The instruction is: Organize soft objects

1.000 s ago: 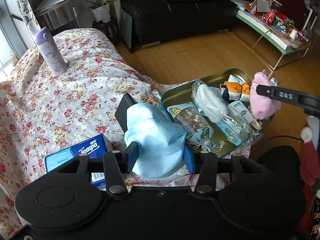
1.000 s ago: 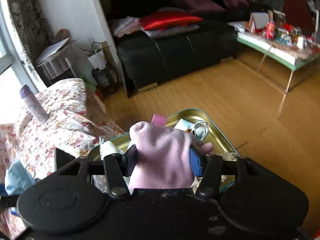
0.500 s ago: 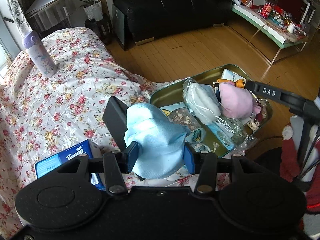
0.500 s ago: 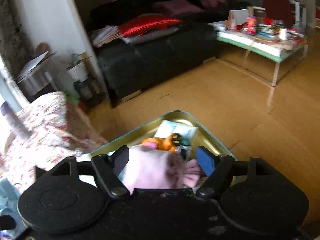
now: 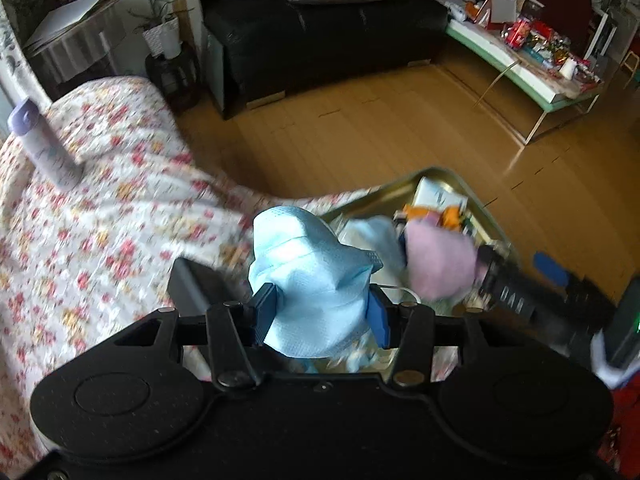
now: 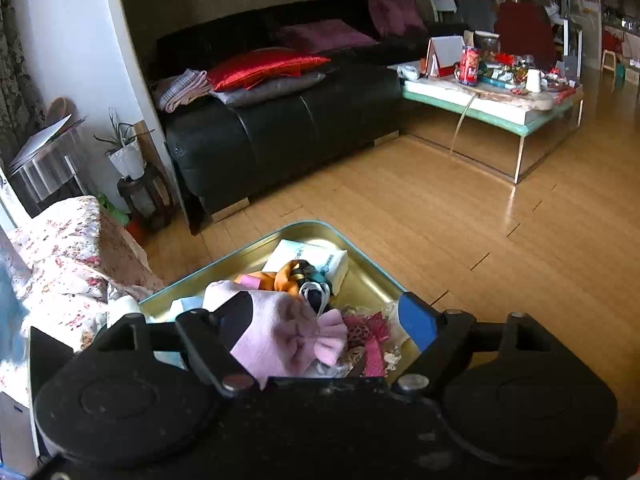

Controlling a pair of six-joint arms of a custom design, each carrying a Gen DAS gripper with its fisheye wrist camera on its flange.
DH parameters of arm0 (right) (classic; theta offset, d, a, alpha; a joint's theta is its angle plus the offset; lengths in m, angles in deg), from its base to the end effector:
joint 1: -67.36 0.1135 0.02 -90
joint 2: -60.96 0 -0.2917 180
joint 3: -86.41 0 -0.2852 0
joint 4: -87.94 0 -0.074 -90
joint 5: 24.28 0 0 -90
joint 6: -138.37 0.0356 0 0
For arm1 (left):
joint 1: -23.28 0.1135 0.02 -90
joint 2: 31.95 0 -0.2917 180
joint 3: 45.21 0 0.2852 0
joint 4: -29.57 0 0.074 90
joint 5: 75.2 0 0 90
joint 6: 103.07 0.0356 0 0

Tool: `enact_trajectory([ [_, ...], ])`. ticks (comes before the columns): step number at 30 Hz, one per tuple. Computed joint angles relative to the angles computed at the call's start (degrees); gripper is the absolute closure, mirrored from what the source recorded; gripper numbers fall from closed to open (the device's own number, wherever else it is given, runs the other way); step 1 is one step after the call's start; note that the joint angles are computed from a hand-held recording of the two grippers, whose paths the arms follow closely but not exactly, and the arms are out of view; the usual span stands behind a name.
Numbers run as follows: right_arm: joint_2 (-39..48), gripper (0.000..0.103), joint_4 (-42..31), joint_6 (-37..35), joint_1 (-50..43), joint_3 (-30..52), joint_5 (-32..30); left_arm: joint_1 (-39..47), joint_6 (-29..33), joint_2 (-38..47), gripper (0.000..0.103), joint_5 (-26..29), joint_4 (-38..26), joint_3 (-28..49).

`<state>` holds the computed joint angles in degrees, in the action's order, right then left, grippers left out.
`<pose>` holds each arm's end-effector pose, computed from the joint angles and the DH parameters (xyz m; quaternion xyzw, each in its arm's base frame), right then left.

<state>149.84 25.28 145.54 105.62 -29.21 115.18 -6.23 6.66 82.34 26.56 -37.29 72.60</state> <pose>0.2355 0.1513 0.1899 0.4555 0.7855 -0.1378 0.3955 0.4085 -0.2395 0.2996 0.4247 0.8701 -0.1189 0.2200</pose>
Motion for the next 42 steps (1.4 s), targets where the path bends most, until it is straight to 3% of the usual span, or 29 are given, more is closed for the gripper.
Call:
enact_trajectory([
  [11, -2.6, 0.023, 2.9, 1.9, 0.3, -3.5, 1.7, -5.4, -5.4, 14.3, 0.056, 4.6, -10.3, 18.8],
  [18, -4.6, 0.023, 5.7, 2.4, -0.3, -5.9, 1.5, -8.3, -7.1, 21.0, 0.056, 3.3, -13.2, 26.8],
  [31, -3.6, 0.022, 8.0, 0.7, -0.2, -5.5, 1.4, -6.4, -3.7, 21.1, 0.054, -3.7, -12.2, 22.1],
  [35, -3.8, 0.022, 8.3, 0.0, -0.3, -5.7, 1.3, -6.0, -2.9, 18.3, 0.029, -3.1, -9.1, 17.6],
  [42, -2.9, 0.021, 6.8, 0.8, 0.1, -4.7, 1.6, -6.0, -3.3, 16.1, 0.024, -1.5, -7.5, 15.2],
])
